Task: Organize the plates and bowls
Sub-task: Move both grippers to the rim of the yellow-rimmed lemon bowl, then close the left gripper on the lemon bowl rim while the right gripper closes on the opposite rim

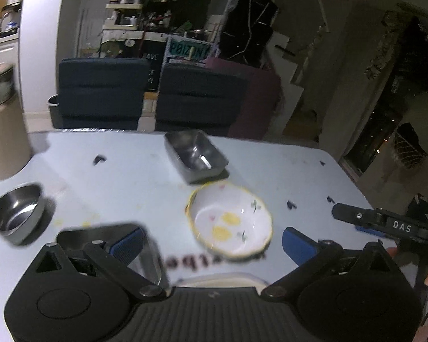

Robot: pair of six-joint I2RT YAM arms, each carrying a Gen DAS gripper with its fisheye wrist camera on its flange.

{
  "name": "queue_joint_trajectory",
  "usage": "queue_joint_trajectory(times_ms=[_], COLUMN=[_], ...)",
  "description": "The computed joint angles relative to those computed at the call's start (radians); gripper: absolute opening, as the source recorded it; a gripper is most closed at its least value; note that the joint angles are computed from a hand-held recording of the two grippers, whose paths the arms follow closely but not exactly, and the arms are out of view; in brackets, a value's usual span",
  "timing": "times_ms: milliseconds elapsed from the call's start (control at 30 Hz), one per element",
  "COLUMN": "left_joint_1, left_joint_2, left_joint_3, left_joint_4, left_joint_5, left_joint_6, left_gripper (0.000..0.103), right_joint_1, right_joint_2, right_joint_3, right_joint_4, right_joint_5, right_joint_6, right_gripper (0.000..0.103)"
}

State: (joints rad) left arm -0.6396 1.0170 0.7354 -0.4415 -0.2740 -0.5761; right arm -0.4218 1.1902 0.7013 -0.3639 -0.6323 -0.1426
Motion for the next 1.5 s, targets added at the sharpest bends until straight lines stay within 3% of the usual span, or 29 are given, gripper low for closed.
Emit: queue_joint_trajectory(times_ms=[200, 400, 600, 700, 867, 1033, 1200, 1233, 1300, 1500], left_joint_1=[0.120, 0.215, 0.269, 0.291, 0.316, 0.325, 0.321, 0.320, 0.307, 0.259], left_joint_2=[0.291, 0.520, 0.666, 0.711, 0.751, 0.764, 0.781, 0.783, 0.783, 0.738], left_joint_3=[0.123, 0.234, 0.288, 0.296, 0.299, 0.281, 0.283, 0.285, 0.289, 0.265], left_joint_4=[0.136, 0.157, 0.160, 0.170, 0.186, 0.224, 0.229, 0.232, 0.230, 0.245], left_joint_5=[0.108, 0.183, 0.227, 0.247, 0.289, 0.319, 0.335, 0.340, 0.320, 0.243], left_joint_6=[0.099, 0.138, 0.173, 0.177, 0.179, 0.163, 0.150, 0.151, 0.145, 0.141], left_gripper=[0.084, 0.065, 0.052, 0.043, 0.023, 0.020, 0.016, 0.008, 0.009, 0.007], right_joint_1=[0.057, 0.124, 0.144, 0.159, 0.219, 0.265, 0.265, 0.271, 0.289, 0.310], right_joint_2=[0.209, 0.360, 0.513, 0.566, 0.611, 0.616, 0.648, 0.659, 0.670, 0.635], right_joint_3=[0.090, 0.157, 0.225, 0.249, 0.254, 0.231, 0.256, 0.272, 0.288, 0.270], right_joint_4=[0.142, 0.208, 0.193, 0.187, 0.184, 0.229, 0.202, 0.189, 0.178, 0.172], right_joint_5=[0.033, 0.150, 0.113, 0.073, 0.105, 0.197, 0.174, 0.170, 0.162, 0.222], right_joint_6=[0.169, 0.242, 0.273, 0.260, 0.187, 0.165, 0.160, 0.160, 0.175, 0.156], right_gripper=[0.103, 0.103, 0.086, 0.081, 0.058, 0.044, 0.037, 0.032, 0.018, 0.015])
